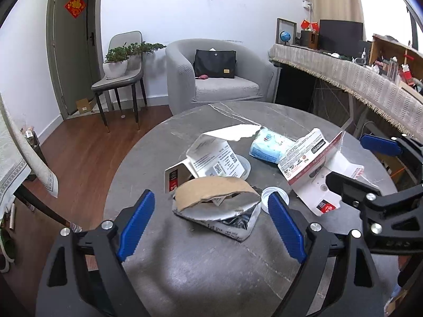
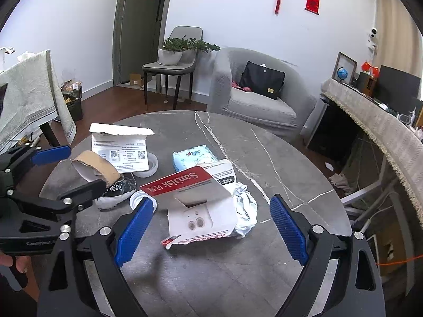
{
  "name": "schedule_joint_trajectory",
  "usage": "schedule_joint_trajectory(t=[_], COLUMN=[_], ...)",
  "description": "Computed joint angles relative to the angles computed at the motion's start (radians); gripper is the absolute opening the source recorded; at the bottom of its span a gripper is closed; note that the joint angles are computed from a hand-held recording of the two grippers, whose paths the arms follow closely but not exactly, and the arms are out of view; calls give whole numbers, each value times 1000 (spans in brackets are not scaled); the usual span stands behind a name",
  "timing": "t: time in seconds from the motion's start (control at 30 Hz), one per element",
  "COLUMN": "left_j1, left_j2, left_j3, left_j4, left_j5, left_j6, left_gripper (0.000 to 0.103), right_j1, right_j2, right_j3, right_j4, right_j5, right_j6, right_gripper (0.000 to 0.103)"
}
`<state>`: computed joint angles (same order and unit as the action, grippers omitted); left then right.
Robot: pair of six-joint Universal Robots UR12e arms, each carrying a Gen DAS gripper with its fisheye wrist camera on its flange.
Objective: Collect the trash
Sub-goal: 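Return the left gripper to the table and grasp the foil-lined tape roll, then lift the foil-lined tape roll toward the bin while the right grasps the SanDisk package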
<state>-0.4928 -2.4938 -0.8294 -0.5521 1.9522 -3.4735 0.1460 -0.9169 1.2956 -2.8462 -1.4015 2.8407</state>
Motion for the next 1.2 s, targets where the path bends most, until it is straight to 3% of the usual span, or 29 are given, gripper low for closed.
schedule_joint_trajectory(t=[0.1, 0.2, 0.6, 0.83, 1.2], left_j1=[1, 0, 19, 33, 54], left_j2=[-10, -11, 57, 87, 138], left_j3=[15, 17, -102, -159, -249], left_j4=[-9, -17, 87, 136, 207], left_j5=[1, -1, -96, -147, -159], left_j6=[-9, 0, 0, -36, -66], left_gripper=[86, 71, 70, 70, 70], right_j1=[-2, 1, 20, 57, 105], right_j2=[2, 1, 9, 30, 87], right_j3=[-3, 0, -5, -23, -94], right_j4=[-1, -2, -13, -32, -21], right_j5=[16, 10, -17, -131, -338], right_j6=[-8, -36, -87, -166, -183], right_gripper=[91, 91, 92, 92, 92])
